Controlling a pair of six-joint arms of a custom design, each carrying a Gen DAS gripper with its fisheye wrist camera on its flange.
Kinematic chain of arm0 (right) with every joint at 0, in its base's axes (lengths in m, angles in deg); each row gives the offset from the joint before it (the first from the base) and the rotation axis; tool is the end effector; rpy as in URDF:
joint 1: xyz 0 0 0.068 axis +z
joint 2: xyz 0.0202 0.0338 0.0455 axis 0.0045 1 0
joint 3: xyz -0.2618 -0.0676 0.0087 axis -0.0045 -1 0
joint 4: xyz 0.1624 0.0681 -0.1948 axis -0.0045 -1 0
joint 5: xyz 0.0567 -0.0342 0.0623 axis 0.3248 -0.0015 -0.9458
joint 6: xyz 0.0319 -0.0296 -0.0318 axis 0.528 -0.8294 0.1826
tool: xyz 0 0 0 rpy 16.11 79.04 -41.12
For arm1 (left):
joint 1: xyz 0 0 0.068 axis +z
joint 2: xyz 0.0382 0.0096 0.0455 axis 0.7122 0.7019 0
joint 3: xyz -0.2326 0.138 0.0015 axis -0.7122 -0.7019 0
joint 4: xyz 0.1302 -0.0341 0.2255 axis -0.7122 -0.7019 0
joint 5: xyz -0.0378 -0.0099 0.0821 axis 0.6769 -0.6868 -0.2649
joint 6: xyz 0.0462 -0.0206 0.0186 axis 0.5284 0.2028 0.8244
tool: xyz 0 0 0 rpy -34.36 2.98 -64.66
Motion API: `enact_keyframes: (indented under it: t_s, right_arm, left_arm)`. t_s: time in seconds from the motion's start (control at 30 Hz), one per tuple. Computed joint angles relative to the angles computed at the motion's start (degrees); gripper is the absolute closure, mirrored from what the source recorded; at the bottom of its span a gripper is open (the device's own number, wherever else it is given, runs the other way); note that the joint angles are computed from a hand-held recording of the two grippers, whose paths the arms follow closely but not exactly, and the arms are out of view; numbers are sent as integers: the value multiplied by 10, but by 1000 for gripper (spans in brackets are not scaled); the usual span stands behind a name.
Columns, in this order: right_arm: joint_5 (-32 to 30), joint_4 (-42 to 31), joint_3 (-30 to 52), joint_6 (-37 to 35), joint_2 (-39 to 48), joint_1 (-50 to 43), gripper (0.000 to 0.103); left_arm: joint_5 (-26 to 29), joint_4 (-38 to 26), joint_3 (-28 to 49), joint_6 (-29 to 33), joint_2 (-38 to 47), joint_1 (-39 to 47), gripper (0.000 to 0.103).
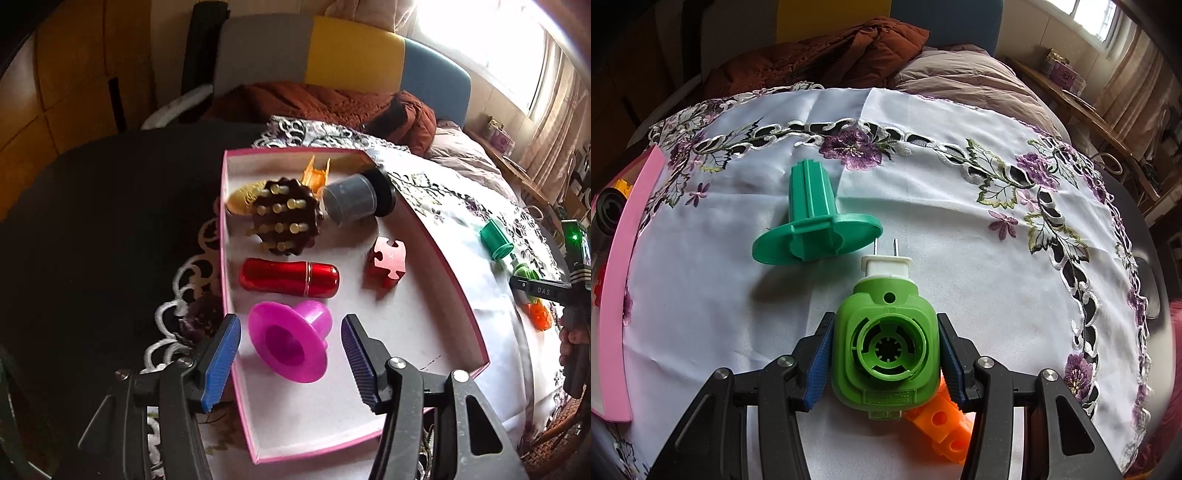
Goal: Organize rigid objects
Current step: 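Lower the magenta cup into the tray and open the left tool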
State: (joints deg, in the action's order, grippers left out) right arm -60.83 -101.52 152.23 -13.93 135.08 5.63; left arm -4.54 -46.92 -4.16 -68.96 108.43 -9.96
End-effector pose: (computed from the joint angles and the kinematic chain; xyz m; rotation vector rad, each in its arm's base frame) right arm 0.4668 0.0470 0.0541 -0.7721 2.5916 0.0080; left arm 0.1746 -0.2162 0.0653 -0.8166 2.3797 0.1228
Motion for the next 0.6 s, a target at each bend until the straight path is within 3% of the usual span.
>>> enact_keyframes:
  t_s: [0.27,0.6]
  right_arm:
    - [1,6,-9,-5,-5,2,51]
    - [-7,3,-13,-13,-9,5,51]
  left_arm:
    - [-6,-71,13,-77,-15,-29,45]
    - [-6,-90,21,-99,-15,-47,45]
